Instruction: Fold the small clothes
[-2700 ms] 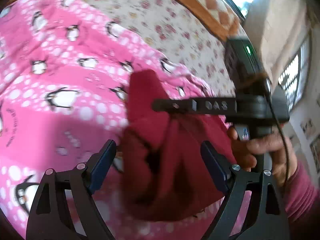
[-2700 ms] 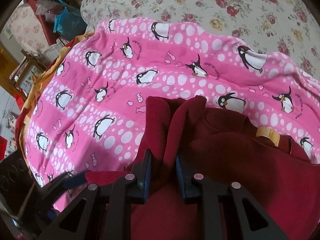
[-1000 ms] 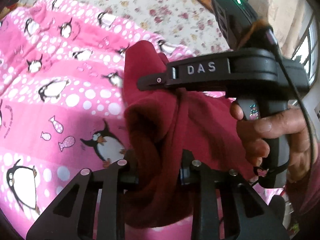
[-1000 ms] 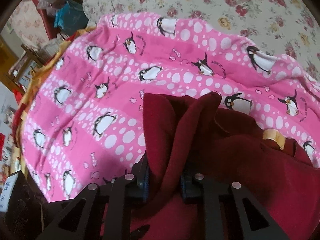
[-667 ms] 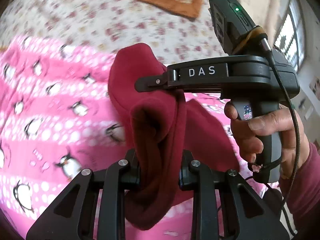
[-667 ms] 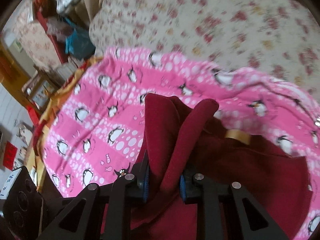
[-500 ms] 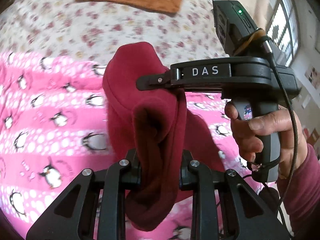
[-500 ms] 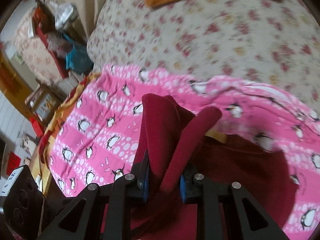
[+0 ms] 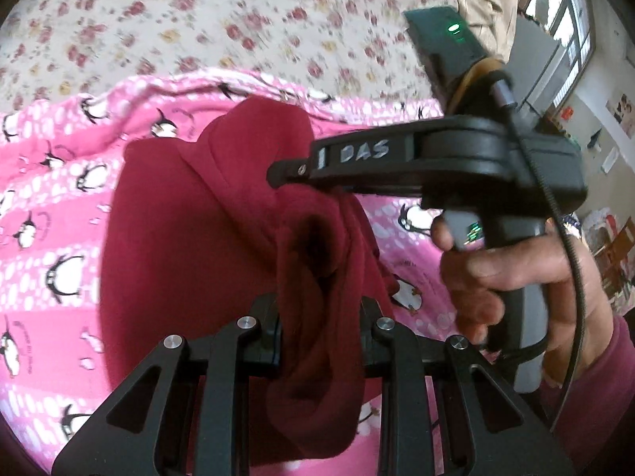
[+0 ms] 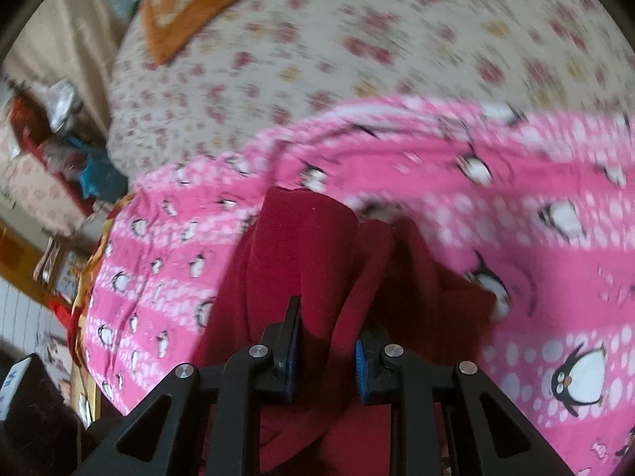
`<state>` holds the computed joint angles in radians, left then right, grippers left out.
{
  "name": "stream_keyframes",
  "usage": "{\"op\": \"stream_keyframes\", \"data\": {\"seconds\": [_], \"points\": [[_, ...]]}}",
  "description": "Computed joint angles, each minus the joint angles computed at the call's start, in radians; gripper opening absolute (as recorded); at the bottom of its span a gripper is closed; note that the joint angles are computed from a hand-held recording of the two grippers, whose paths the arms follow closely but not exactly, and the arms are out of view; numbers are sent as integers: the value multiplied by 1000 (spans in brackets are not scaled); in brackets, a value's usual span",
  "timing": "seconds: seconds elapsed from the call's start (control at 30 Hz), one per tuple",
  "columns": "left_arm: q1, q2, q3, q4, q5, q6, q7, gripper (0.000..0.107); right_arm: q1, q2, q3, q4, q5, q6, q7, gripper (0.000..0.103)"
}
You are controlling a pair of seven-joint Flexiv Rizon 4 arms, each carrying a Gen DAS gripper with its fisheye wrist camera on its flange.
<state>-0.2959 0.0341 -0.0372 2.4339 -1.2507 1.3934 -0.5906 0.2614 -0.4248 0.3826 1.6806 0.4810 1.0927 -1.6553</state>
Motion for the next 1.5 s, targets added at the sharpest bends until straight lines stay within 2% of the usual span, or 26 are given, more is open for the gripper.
{"op": "stream_keyframes", "data": {"seconds": [0.13,0.23,0.3,0.37,0.43,0.53,0.63,0.7,0.83,0.9,1.03,1.13,1.23,1.33,1.5], "points": [[-4,-20,-11,-4,12,11,-22,22,-23,-38,2,-2,27,-14,5,21],[-3,0,-7,10,83,14,-56,23,-56,-38,22,-6,78,-21,-15,21],[-11,22,-1,23,90,5,-45,28,-51,-25,16,5,78,-20,-13,22],[-28,54,11,31,24,-43,20,36,-34,-10,2,22,63,-10,7,27],[-38,73,14,35,-10,-65,55,37,-16,14,-14,50,36,6,34,28],[-32,143,41,68,33,-143,52,37,-10,49,-19,86,18,25,48,31],[-18,203,70,96,76,-205,56,37,-19,88,-16,115,27,36,44,38],[-7,254,97,115,97,-262,47,39,-21,126,-14,146,38,55,31,49],[18,338,143,146,89,-378,20,61,-29,192,4,200,118,93,-26,49],[43,368,151,160,110,-399,-12,62,-26,221,7,225,170,108,-52,49],[77,409,152,188,163,-362,-43,62,24,266,-21,282,146,129,-30,51],[98,387,149,196,199,-294,-75,62,48,297,-37,320,124,150,-18,54],[103,345,156,194,216,-255,-112,62,55,314,-46,334,155,161,-24,64],[104,319,165,196,221,-253,-123,62,65,318,-54,342,160,150,-28,64],[95,311,161,207,233,-224,-108,62,88,325,-70,382,89,164,18,64]]}}
